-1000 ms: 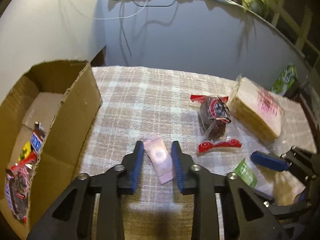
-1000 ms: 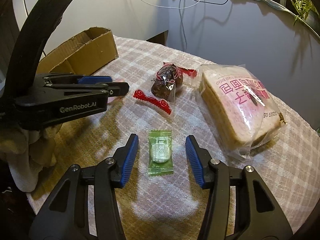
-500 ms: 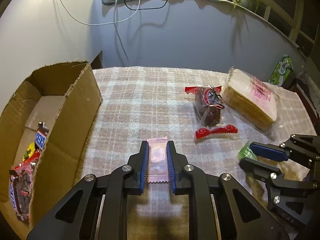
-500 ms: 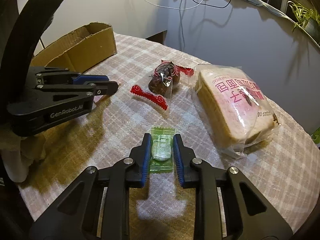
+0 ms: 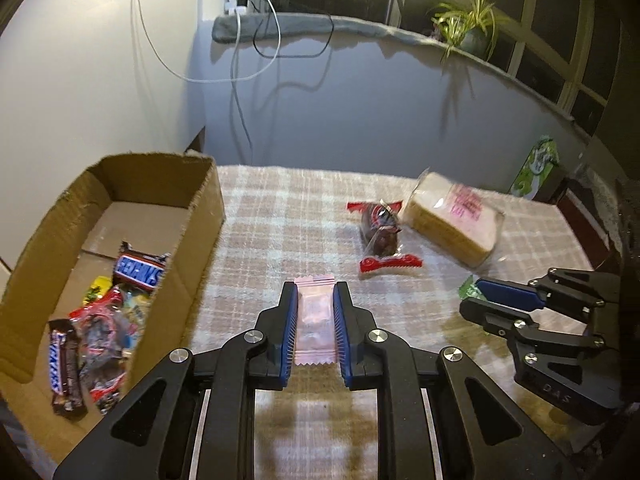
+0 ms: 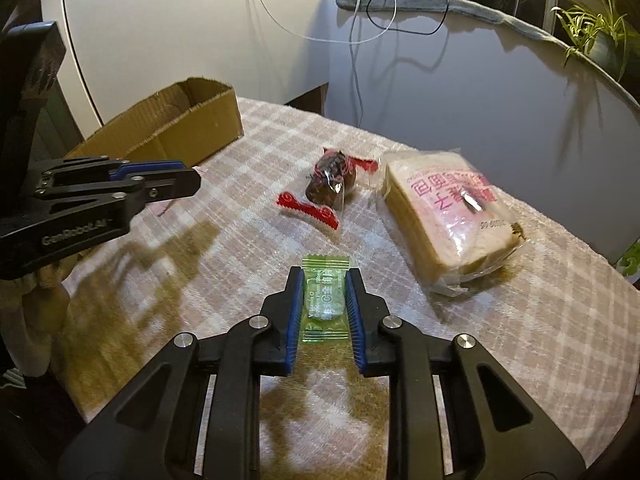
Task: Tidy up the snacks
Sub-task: 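Carry both packets over the cardboard box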
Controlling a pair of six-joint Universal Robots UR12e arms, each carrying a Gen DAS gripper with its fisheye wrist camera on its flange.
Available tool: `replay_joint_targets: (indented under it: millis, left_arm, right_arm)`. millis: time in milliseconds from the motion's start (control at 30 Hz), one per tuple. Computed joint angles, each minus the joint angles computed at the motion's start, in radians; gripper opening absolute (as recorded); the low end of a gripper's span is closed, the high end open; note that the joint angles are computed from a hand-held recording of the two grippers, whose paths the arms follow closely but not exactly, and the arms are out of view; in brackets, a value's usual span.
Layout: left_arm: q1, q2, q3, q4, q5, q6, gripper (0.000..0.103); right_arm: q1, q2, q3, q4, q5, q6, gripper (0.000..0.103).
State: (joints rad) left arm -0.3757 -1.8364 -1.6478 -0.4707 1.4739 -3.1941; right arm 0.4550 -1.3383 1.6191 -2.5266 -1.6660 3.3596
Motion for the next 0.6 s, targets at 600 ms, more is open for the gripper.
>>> replay_joint_targets:
  millis: [600]
  left_arm:
    - [0.055,0.082,-0.061,0.123,-0.021,-0.019,0.016]
  right_arm:
    - [0.055,0.049,-0.147,-0.029,-0.039,-0.038,0.022]
